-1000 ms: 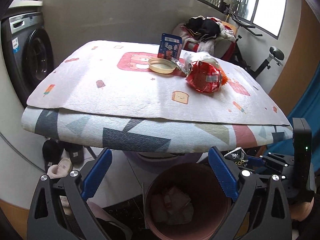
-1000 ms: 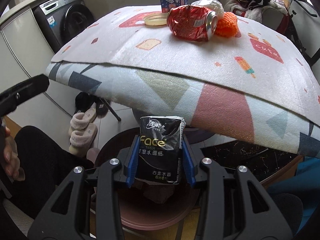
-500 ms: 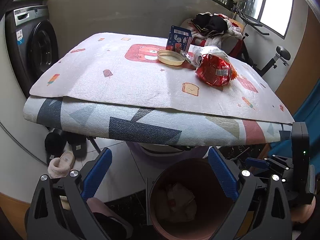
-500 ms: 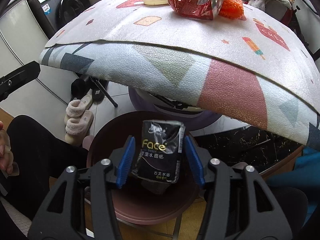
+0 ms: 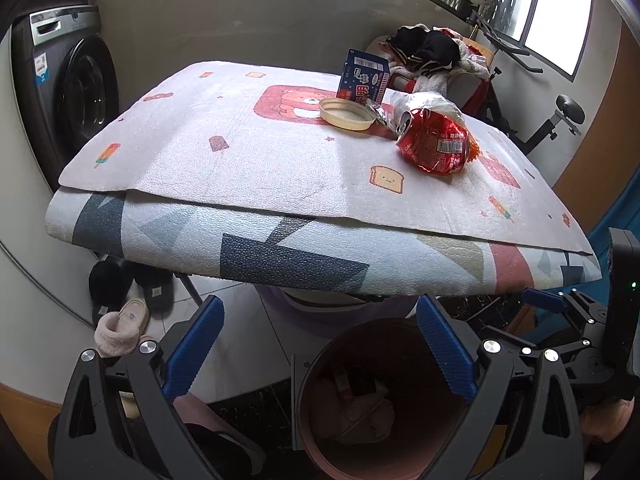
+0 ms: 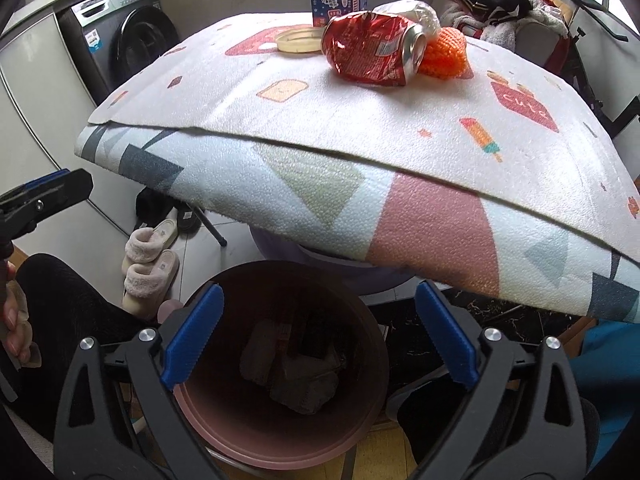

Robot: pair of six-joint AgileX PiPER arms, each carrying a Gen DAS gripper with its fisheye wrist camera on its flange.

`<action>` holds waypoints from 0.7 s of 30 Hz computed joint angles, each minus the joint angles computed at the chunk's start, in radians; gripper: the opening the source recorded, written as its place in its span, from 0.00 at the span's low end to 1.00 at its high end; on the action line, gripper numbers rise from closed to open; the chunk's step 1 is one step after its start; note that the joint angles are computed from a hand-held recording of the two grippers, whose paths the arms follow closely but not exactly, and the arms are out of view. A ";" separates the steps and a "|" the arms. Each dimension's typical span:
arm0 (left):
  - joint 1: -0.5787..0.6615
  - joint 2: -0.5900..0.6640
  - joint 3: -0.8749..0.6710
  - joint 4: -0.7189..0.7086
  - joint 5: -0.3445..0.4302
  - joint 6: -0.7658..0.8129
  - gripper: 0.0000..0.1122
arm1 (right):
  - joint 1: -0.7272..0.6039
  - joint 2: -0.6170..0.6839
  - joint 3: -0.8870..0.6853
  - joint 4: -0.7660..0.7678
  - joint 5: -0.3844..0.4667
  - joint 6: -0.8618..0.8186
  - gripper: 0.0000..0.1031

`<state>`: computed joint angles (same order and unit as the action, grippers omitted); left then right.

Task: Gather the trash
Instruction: 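Raise both tools back over the table toward the crushed red can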

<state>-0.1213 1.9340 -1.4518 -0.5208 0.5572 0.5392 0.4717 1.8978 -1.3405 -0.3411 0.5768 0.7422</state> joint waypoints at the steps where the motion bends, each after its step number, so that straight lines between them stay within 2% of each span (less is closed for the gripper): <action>1: 0.001 0.003 -0.007 0.003 0.002 -0.003 0.84 | -0.010 -0.004 0.001 0.006 -0.016 -0.015 0.92; 4: 0.005 0.017 -0.037 0.010 0.009 -0.012 0.84 | -0.059 -0.019 0.002 0.082 -0.066 -0.126 0.92; 9: 0.012 0.053 -0.117 0.022 0.032 -0.038 0.84 | -0.147 -0.008 -0.053 0.175 -0.095 -0.250 0.92; 15: 0.011 0.135 -0.283 0.072 0.083 -0.110 0.84 | -0.242 0.068 -0.205 0.162 -0.057 -0.169 0.92; 21: 0.011 0.235 -0.462 0.111 0.147 -0.187 0.84 | -0.300 0.209 -0.436 0.244 -0.006 -0.233 0.77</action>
